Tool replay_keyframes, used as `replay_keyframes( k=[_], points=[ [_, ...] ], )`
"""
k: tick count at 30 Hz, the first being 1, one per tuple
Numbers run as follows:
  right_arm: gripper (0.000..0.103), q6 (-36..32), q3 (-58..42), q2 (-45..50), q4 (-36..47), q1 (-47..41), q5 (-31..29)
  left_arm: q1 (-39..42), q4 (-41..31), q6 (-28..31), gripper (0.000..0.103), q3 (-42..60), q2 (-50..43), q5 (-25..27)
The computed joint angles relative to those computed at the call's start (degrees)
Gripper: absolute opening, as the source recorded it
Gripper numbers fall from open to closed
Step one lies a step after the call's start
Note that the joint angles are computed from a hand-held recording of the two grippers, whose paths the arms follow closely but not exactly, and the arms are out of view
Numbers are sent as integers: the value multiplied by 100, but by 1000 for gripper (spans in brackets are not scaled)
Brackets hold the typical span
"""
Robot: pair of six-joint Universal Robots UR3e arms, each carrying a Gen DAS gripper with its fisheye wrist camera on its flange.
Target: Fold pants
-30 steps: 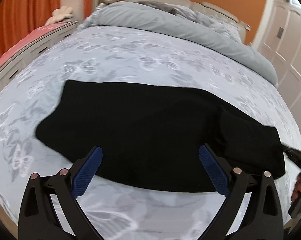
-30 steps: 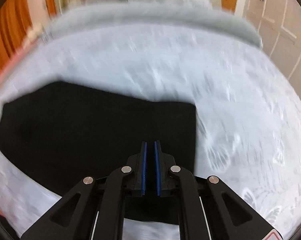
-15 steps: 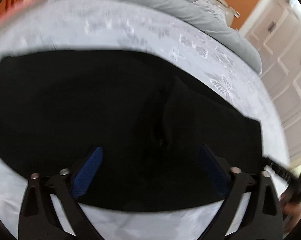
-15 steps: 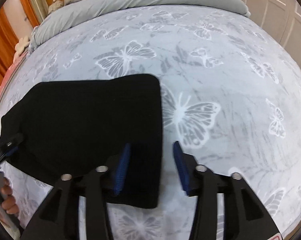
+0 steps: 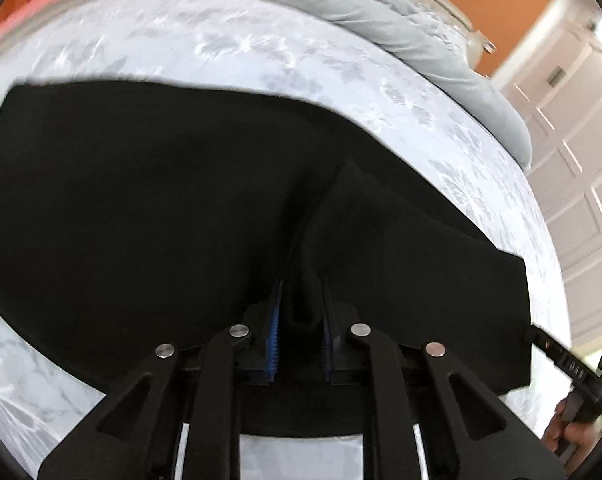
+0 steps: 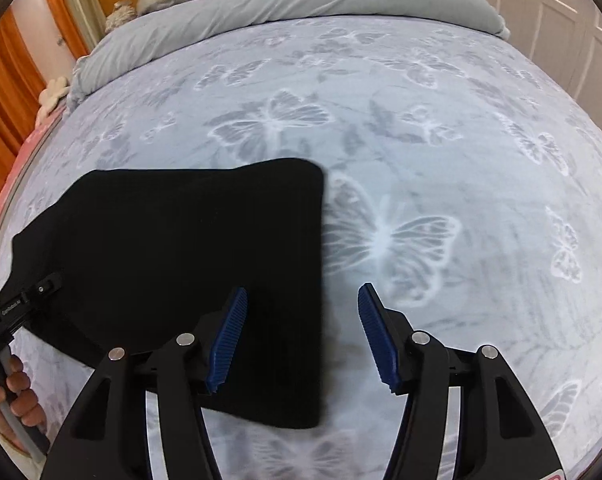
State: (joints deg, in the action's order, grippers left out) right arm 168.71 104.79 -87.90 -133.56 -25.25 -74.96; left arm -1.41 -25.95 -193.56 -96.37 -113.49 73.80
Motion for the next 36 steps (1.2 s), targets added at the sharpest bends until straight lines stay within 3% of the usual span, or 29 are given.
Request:
replay_keyframes(
  k=[2, 4, 6, 9, 11, 15, 18, 20, 21, 22, 23, 25, 29, 36],
  points=[
    [62, -60, -1, 36, -65, 127, 41, 57, 95, 12, 28, -348, 418, 70],
    [63, 87, -66, 194, -236, 399, -308, 453, 306, 22, 61, -862, 942, -227],
    [63, 219, -33, 134, -388, 479, -329, 924, 590, -63, 78, -1421, 1530, -187],
    [64, 276, -12, -6, -534, 561, -219, 2096, 707, -308, 93, -2196, 2397, -77],
    [65, 361, -54, 6, -615, 706, -305, 2819, 497, -473, 95, -2440, 2590, -153],
    [65, 504, -308, 276, -641, 1099, -527, 4327, -570, -269, 95, -2411, 2144, -1321],
    [65, 708, -479, 510, -694, 1412, -662, 4474, -534, -343, 95, -2250, 1630, -1378],
    [65, 820, -550, 621, -775, 1601, -615, 4266, -207, -281, 93, -2085, 1446, -1153],
    [65, 822, -590, 660, -779, 1691, -615, 4163, -98, -105, 80, -2021, 1338, -1092],
    [65, 823, -674, 740, -796, 1844, -682, 4028, -39, 21, 51, -1910, 1203, -984],
    [65, 831, -718, 787, -823, 1948, -748, 3925, -29, 1, 43, -1790, 1109, -815],
    [70, 835, -835, 914, -887, 2172, -929, 4034, 116, -115, 16, -1931, 1169, -1142],
    [70, 755, -835, 922, -939, 2235, -1038, 3604, 532, -282, 15, -1956, 1785, -779],
    [70, 562, -396, 451, -930, 1639, -902, 1763, 1231, -309, 14, -1501, 2385, -365]
  ],
)
